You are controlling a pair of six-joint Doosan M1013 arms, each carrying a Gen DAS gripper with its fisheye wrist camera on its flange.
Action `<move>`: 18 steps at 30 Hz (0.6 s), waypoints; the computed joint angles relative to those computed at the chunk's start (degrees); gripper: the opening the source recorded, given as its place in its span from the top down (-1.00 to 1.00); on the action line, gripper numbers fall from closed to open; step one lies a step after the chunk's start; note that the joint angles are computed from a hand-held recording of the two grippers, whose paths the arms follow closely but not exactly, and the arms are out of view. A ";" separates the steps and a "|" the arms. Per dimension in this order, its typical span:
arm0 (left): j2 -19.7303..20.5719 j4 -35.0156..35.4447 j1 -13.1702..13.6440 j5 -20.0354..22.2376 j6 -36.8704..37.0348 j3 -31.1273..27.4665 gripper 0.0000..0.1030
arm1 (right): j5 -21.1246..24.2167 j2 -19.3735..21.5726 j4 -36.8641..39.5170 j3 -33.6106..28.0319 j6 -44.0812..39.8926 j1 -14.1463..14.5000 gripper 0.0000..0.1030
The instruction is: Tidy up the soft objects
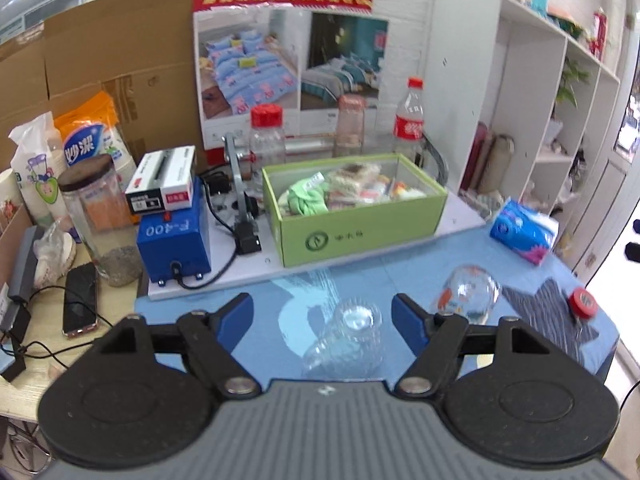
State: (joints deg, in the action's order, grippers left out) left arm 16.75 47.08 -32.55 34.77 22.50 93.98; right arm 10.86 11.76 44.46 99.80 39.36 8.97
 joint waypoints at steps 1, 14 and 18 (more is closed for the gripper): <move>0.26 -0.25 -0.32 0.78 0.66 -0.30 -0.44 | -0.36 -0.61 3.35 0.98 -3.10 -0.14 -0.22; 0.74 6.93 0.20 6.33 -7.82 -0.39 -0.47 | -0.58 0.23 18.63 0.63 -16.31 -2.96 -0.24; 2.26 8.15 2.11 8.10 -12.12 -0.97 -0.47 | 1.35 4.35 17.71 -3.39 -12.46 -3.37 -0.25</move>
